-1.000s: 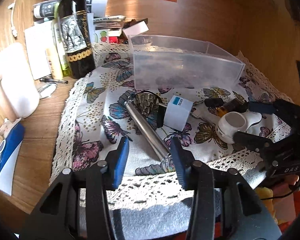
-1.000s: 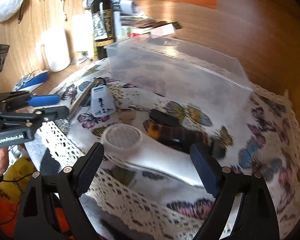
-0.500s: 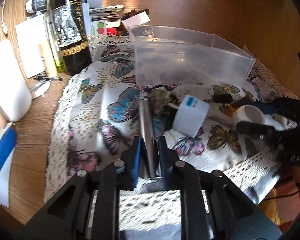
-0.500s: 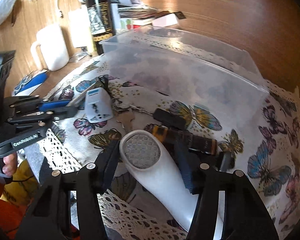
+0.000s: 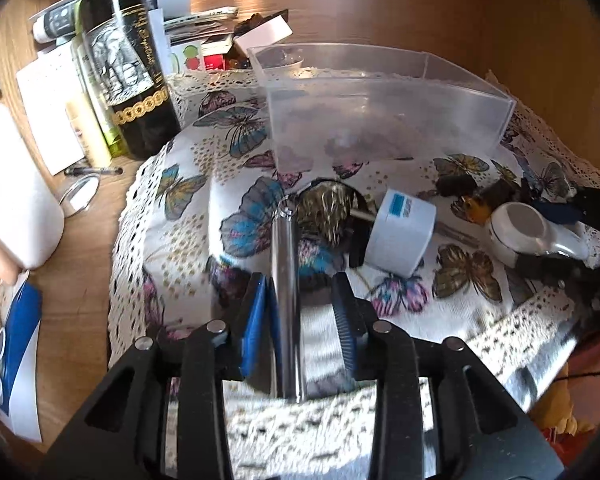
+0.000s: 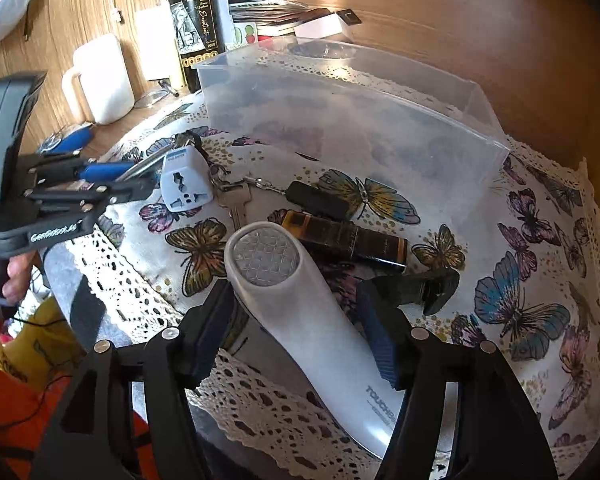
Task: Organize rigid objects
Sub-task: 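Grasp the silver metal rod with the left tool while the right tool grasps the white handheld device, then lower the silver rod into the clear box with the left tool while the right tool carries the white device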
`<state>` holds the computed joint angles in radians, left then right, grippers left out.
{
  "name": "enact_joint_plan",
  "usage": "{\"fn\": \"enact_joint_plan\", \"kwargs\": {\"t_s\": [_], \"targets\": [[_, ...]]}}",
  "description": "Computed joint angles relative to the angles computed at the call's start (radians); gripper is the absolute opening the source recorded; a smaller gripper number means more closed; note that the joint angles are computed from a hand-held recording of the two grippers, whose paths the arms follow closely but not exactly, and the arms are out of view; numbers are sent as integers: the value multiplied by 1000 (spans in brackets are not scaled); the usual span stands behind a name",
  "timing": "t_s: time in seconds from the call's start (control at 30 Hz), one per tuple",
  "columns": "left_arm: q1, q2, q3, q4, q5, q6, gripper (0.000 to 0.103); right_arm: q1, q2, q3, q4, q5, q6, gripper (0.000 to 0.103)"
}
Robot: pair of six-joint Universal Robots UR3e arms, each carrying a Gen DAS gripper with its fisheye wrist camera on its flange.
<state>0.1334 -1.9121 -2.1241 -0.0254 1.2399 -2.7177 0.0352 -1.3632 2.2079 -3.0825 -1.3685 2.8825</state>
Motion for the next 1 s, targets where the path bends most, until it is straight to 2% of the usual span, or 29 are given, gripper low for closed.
{"fn": "enact_joint_plan", "kwargs": {"t_s": [0.03, 0.1, 0.17, 0.37, 0.57, 0.77, 1.0], "targets": [[-5, -9, 4, 14, 3, -4, 31, 7, 4, 1, -12, -9, 5, 58], [-10, -18, 4, 34, 11, -14, 15, 22, 14, 4, -42, -33, 13, 41], [-5, -8, -10, 44, 6, -22, 15, 30, 17, 0, -50, -45, 29, 35], [34, 61, -78, 65, -31, -30, 15, 23, 22, 15, -115, -45, 67, 35], [66, 155, -96, 60, -94, -54, 15, -5, -46, 60, -206, -21, 105, 35], [60, 196, -36, 56, -150, -98, 15, -44, -98, 51, -247, 3, 152, 35], [32, 172, 60, 80, -165, -143, 15, -77, -115, 6, -275, 5, 194, 35]]}}
